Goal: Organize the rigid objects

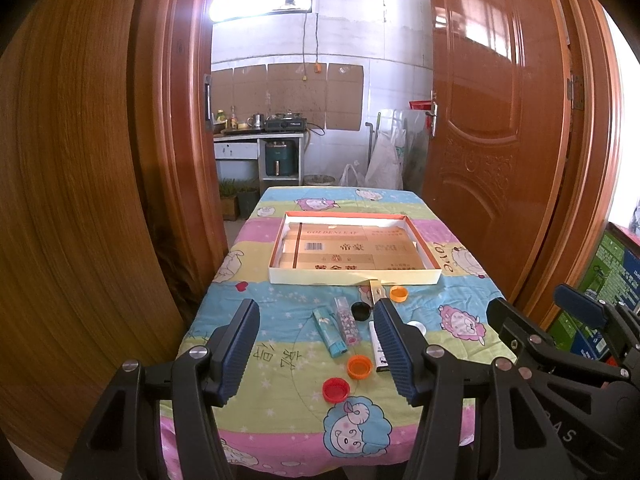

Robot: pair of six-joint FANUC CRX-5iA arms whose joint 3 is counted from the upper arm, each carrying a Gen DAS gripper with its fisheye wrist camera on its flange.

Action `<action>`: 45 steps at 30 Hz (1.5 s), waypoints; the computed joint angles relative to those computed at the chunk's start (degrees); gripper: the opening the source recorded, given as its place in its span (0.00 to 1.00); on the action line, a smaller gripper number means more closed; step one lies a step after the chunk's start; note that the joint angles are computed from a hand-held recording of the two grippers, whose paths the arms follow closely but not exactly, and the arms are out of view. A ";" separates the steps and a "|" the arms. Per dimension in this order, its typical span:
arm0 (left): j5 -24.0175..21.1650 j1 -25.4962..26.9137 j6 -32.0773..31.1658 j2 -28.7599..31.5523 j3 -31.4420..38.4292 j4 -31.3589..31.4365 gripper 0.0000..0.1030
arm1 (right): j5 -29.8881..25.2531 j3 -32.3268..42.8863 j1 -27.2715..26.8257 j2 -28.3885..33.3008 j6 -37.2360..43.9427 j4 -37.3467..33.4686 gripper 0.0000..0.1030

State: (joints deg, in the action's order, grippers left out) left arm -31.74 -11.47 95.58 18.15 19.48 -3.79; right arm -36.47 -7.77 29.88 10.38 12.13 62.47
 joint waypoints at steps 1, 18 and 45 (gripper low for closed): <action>0.00 -0.01 -0.10 -0.02 -0.08 0.12 0.58 | 0.01 0.06 -0.01 0.02 0.09 -0.11 0.79; 0.25 1.25 -3.66 0.69 -1.41 4.86 0.58 | 0.65 -0.16 0.12 0.79 1.12 -1.91 0.79; -0.88 3.48 -32.47 11.53 -5.16 26.91 0.56 | 3.98 8.12 -2.86 12.11 26.99 -28.58 0.78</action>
